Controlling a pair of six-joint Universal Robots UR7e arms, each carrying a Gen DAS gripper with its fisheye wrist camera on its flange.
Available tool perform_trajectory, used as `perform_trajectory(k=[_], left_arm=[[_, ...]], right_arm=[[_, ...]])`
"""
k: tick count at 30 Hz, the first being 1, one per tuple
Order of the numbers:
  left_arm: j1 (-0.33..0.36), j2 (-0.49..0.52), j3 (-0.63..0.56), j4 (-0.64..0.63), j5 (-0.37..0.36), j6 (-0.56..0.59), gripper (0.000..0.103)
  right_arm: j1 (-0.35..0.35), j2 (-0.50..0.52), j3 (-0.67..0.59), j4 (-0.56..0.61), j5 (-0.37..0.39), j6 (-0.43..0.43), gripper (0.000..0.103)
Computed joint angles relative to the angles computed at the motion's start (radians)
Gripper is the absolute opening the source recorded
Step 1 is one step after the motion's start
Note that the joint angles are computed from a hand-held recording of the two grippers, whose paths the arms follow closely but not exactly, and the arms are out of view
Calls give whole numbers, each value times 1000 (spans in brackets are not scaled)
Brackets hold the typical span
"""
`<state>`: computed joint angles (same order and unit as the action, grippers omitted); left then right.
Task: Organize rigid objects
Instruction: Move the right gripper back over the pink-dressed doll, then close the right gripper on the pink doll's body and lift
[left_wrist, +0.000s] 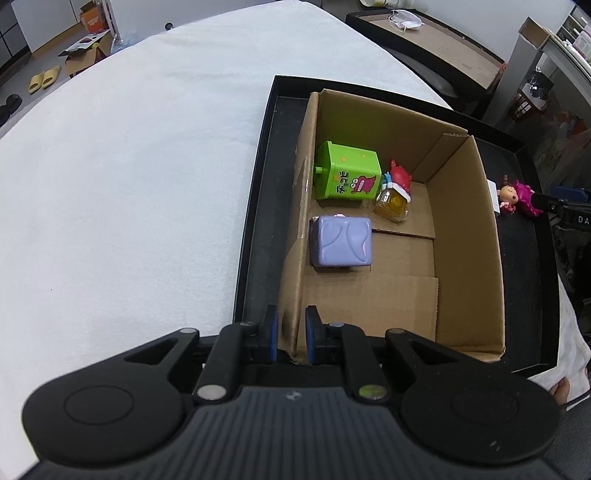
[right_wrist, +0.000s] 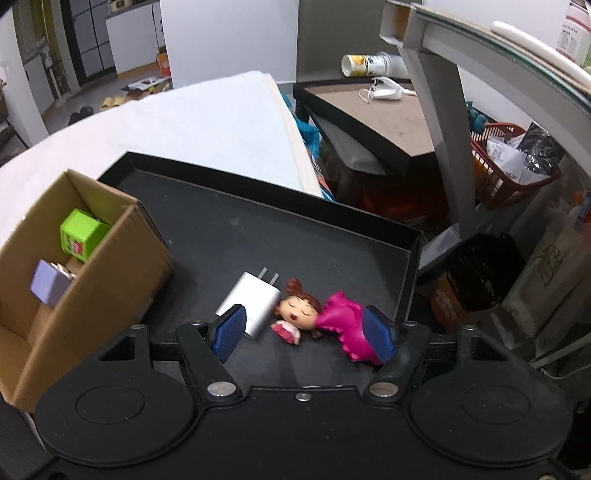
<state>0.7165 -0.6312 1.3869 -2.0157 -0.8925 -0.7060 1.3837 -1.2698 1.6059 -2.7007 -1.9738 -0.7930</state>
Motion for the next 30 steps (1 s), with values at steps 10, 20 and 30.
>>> perform_trajectory(k=[10,20,30], left_arm=[[6,0,3,-11,-9,0,14],[13,-8,14,-37,-24,4,14],[11,-22,34,-66,-26,11,14]], right_arm=[[-25,46,-52,7,-7,2,65],[-65,59,-126,155,45,140,52],[-62,44,-108,234,-14,144,50]])
